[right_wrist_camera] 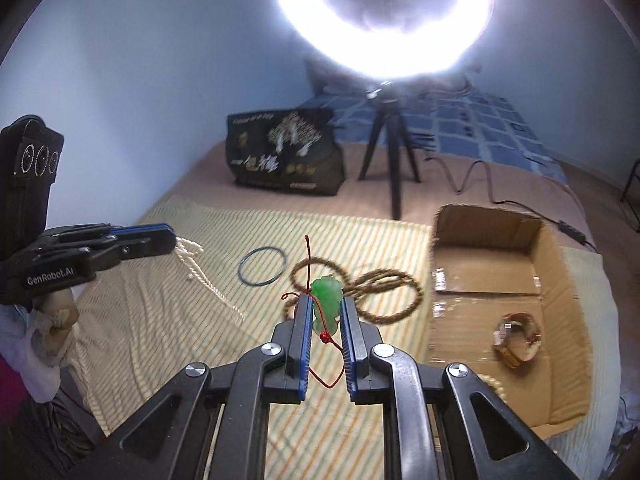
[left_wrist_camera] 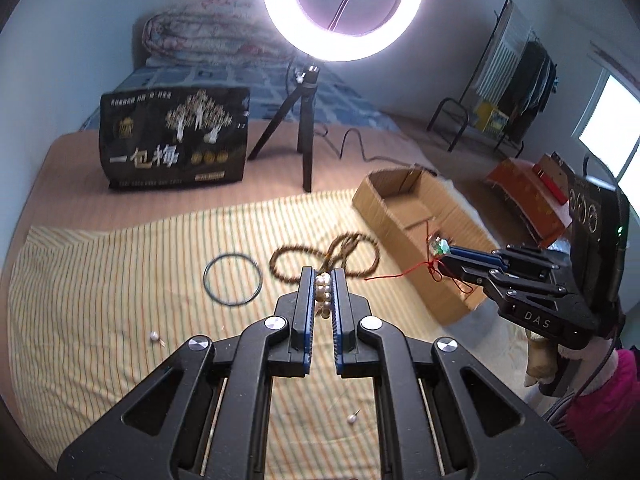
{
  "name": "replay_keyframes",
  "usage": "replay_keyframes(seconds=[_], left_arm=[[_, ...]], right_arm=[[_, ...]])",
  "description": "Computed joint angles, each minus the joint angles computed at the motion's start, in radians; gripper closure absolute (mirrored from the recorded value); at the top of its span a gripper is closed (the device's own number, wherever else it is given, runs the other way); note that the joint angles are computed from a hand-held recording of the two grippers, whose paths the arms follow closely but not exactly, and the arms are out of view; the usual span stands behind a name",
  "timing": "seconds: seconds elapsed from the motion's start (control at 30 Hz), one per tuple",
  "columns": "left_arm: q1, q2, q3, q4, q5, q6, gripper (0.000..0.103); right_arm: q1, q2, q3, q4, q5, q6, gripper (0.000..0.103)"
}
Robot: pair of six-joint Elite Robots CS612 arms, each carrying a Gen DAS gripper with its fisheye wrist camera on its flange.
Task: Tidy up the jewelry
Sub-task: 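Carry the pearl necklace and jade pendant with both grippers into the box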
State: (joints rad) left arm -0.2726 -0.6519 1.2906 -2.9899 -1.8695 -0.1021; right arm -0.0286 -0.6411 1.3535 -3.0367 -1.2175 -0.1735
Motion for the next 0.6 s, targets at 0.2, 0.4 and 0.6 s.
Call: replay_keyframes(seconds=[0.2, 0.4, 0.6], left_arm=[[-0.009, 0.008, -0.036, -0.018, -0.020, -0.023, 0.098], [-0.028, 0.022, -0.079, -0.022, -0.036, -0.025, 0.098], [-0.051, 0.043, -0.132, -0.009, -0.061, -0.031, 0.098]], right_arm=[[-0.029, -0.014, 0.023, -0.055, -0.022, 0.056, 0.091], [-0.055, -0.026, 0.046, -0.086, -0.052, 0.091, 0.091], [-0.078, -0.033, 0.057, -0.100, -0.069, 0.117, 0.091]])
